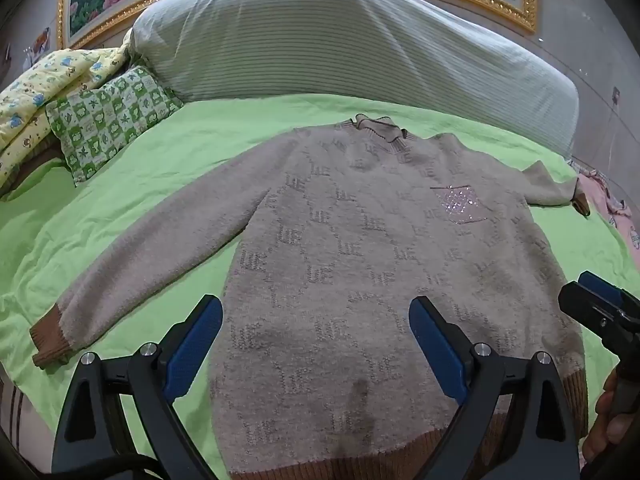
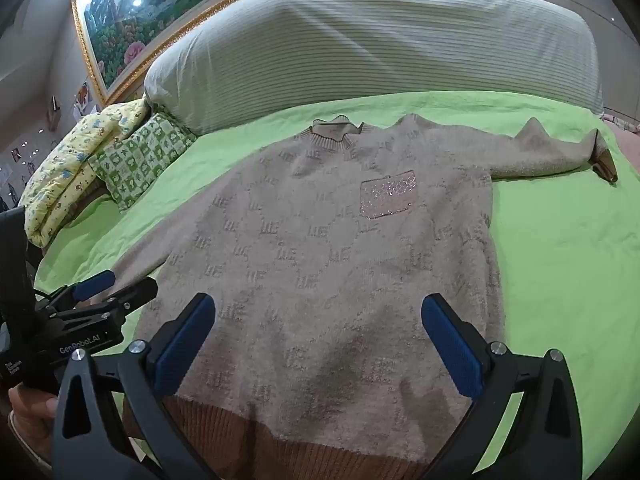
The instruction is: Fold small clothes
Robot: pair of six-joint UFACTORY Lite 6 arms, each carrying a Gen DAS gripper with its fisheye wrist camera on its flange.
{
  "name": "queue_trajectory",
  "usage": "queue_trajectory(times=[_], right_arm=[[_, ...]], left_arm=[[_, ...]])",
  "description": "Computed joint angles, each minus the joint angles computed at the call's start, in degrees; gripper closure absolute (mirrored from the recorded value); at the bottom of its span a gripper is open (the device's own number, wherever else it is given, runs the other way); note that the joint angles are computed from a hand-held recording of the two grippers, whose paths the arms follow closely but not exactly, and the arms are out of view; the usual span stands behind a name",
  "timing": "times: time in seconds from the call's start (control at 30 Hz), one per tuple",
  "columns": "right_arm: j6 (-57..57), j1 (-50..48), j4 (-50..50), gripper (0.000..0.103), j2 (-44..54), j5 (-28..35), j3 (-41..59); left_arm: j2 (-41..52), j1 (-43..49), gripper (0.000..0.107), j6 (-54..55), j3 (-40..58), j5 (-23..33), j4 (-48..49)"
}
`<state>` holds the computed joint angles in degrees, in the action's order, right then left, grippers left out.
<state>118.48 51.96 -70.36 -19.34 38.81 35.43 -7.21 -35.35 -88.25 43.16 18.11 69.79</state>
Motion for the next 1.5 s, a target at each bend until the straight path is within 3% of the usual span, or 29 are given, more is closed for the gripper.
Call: queue_trajectory(times=[0.53,1.07,1.4,1.5], right_arm=[[1.2,0.4,-0.8,0.000,0.6,0.1,0.3],[0.4,-0.4,-0.6,0.000,0.3,-0.6,0.3],[-0.4,-1.1,0.1,0.000,0.1,-1.1,0.4],[-0.6,-1.7,0.1,0.000,-0.2,-1.5,0.2]], left_arm=[[0.1,0.6,0.012,0.4,-0.3,-0.8,-0.3],[2.1,1.2,0.012,-6.0,-0.3,-2.2,5.6],[3.2,2.9,0.012,-4.7,0.5,-6.4,2.2],[3.6,2.6,0.012,-4.8,0.6,-5.5,2.9]])
